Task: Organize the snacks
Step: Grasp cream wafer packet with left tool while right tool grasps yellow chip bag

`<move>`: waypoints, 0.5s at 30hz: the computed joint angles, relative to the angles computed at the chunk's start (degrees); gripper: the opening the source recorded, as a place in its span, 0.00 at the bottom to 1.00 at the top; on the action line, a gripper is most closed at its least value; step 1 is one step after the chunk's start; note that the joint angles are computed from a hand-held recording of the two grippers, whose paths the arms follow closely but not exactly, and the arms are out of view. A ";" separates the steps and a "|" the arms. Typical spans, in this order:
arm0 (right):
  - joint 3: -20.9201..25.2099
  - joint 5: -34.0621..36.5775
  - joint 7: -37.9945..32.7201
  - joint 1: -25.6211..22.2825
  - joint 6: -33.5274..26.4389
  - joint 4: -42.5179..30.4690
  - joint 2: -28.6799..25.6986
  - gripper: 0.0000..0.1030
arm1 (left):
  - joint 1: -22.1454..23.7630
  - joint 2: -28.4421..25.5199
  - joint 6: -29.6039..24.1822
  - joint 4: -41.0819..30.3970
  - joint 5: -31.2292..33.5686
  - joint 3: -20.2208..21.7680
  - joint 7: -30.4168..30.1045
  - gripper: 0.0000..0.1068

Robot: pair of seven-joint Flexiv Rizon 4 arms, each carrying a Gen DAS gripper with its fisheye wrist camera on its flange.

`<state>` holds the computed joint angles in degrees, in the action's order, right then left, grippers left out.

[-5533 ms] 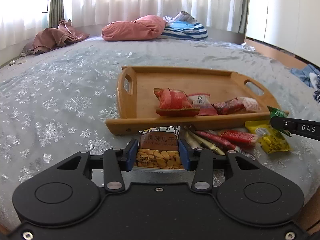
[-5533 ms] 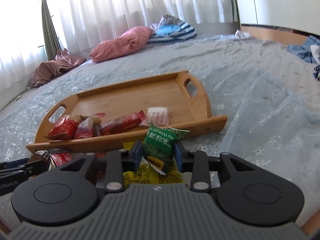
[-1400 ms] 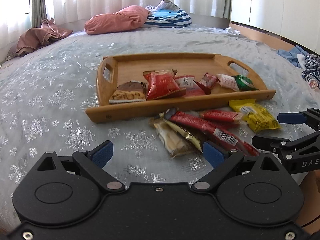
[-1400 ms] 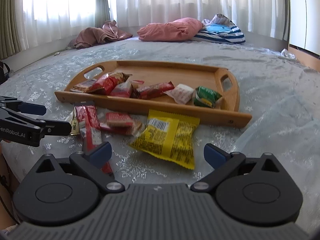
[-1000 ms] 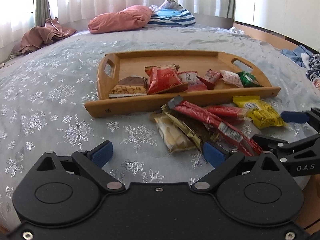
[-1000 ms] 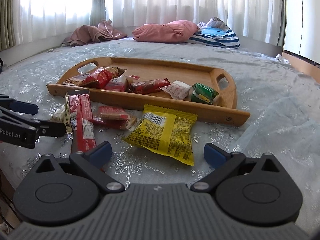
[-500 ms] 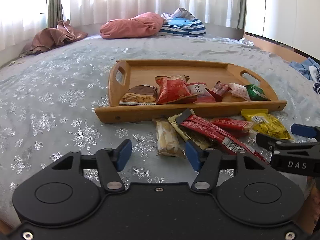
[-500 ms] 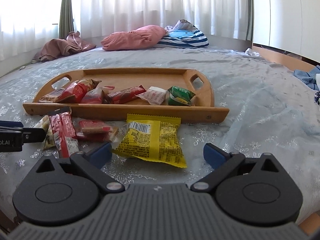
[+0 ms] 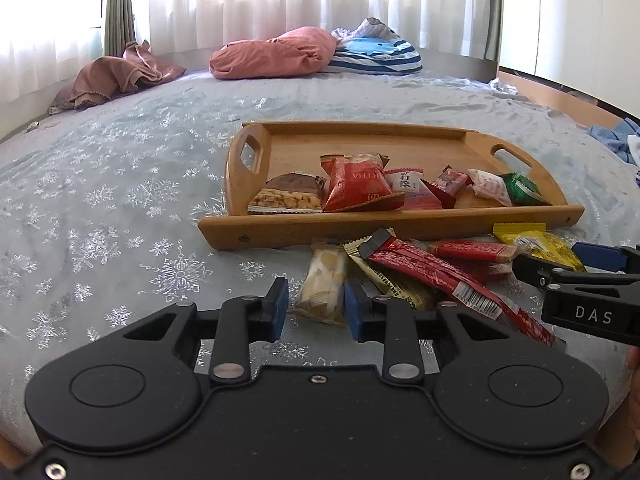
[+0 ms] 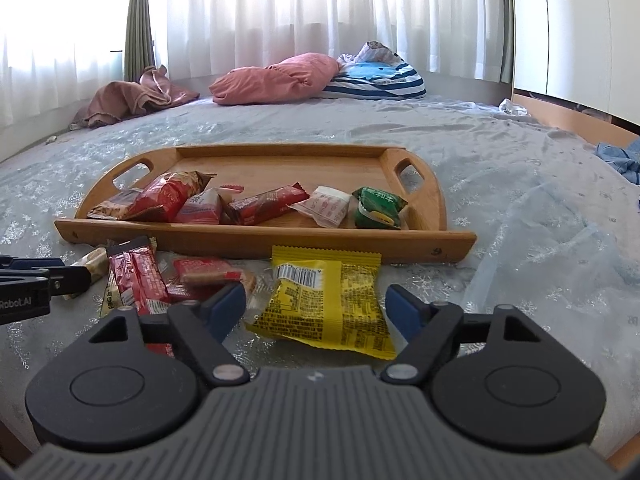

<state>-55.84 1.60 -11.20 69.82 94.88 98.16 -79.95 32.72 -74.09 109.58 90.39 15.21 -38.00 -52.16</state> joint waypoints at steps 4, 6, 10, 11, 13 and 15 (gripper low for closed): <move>0.10 -0.31 0.46 -0.38 -0.77 -0.68 -0.02 0.82 | -0.61 -0.31 -0.54 -0.77 -0.70 0.10 -0.18 0.30; 0.10 -0.49 0.90 -0.61 -0.93 -0.94 -0.09 0.82 | -0.86 -0.50 -0.63 -1.13 -0.88 0.07 -0.11 0.33; 0.00 -1.10 1.89 -0.94 -1.90 -1.36 -0.14 0.80 | -1.89 -0.68 -0.88 -2.16 -1.73 0.54 -0.10 0.34; 0.19 -1.39 2.15 -1.20 -2.29 -1.54 0.05 0.79 | -2.15 -0.72 -1.00 -2.44 -1.91 0.68 -0.10 0.34; 0.87 -1.81 2.67 -2.06 -1.97 -1.88 0.48 0.78 | -2.39 -0.91 -0.96 -2.76 -2.07 0.76 -0.09 0.34; 1.19 -2.19 2.93 -2.59 -1.82 -2.14 0.64 0.77 | -2.47 -1.02 -1.06 -2.94 -2.11 0.72 -0.08 0.34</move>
